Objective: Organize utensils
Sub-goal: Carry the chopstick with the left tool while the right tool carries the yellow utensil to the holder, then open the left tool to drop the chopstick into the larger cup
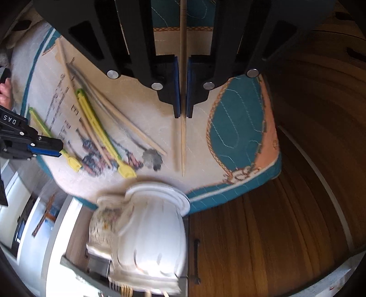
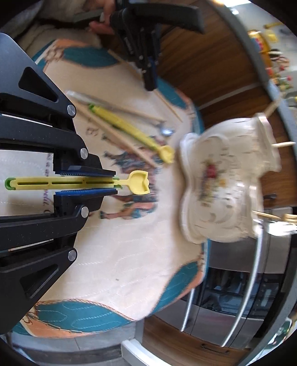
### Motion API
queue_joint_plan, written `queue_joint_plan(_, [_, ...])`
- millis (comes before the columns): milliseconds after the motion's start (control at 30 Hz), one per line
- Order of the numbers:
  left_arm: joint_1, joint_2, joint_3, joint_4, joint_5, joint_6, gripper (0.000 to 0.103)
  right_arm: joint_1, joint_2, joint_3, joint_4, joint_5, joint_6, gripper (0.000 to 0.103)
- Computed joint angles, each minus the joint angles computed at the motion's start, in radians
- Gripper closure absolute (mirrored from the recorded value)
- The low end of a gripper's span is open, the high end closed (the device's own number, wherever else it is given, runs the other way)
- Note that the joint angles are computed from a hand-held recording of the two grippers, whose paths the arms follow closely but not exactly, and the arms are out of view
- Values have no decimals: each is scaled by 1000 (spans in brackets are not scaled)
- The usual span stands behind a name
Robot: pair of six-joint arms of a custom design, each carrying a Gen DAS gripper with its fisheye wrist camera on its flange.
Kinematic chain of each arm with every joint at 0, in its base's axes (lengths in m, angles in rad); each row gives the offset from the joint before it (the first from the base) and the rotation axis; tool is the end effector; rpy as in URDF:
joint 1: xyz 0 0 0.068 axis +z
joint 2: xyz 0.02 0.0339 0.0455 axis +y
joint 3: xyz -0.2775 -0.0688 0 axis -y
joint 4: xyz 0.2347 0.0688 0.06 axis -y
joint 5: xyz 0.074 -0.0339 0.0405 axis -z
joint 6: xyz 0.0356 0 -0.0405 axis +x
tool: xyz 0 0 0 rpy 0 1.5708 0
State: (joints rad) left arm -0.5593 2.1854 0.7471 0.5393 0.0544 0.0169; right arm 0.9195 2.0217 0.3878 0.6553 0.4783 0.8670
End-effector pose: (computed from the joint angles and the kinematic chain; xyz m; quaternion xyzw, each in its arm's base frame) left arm 0.2860 -0.1813 0.0298 0.2767 0.9023 -0.1130 0.3106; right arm 0.1615 0.1849 0.0376 0.0447 0.9308 0.0788 0.3542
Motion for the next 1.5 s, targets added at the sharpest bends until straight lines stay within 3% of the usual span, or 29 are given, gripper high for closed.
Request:
queue_joint_plan(133, [77, -79, -85, 167, 111, -45, 98, -3, -94, -68, 92, 84, -43, 92])
queue_joint_plan(200, [92, -110, -107, 239, 123, -67, 98, -23, -149, -80, 102, 106, -77, 92])
queue_joint_plan(367, [92, -184, -62, 297, 119, -88, 98, -88, -253, -104, 209, 152, -212, 92])
queue_joint_plan(467, [97, -203, 16, 280, 147, -92, 98, -190, -305, -80, 229, 76, -291, 92])
queue_joint_plan(533, [82, -189, 81, 281, 144, -95, 98, -244, -307, -80, 306, 39, -328, 92])
queue_joint_plan(700, [71, -85, 255, 348, 227, -206, 98, -394, -200, -39, 536, -90, -346, 92])
queue_joint_plan(933, [45, 32, 376, 477, 215, -274, 98, -492, -44, 40, 691, -169, -340, 92])
queue_joint_plan(1100, [32, 101, 426, 506, 184, -307, 98, -508, 56, 76, 767, -176, -324, 92])
queue_joint_plan(1500, [54, 148, 399, 539, 234, -314, 98, -480, 150, 67, 892, -115, -362, 92])
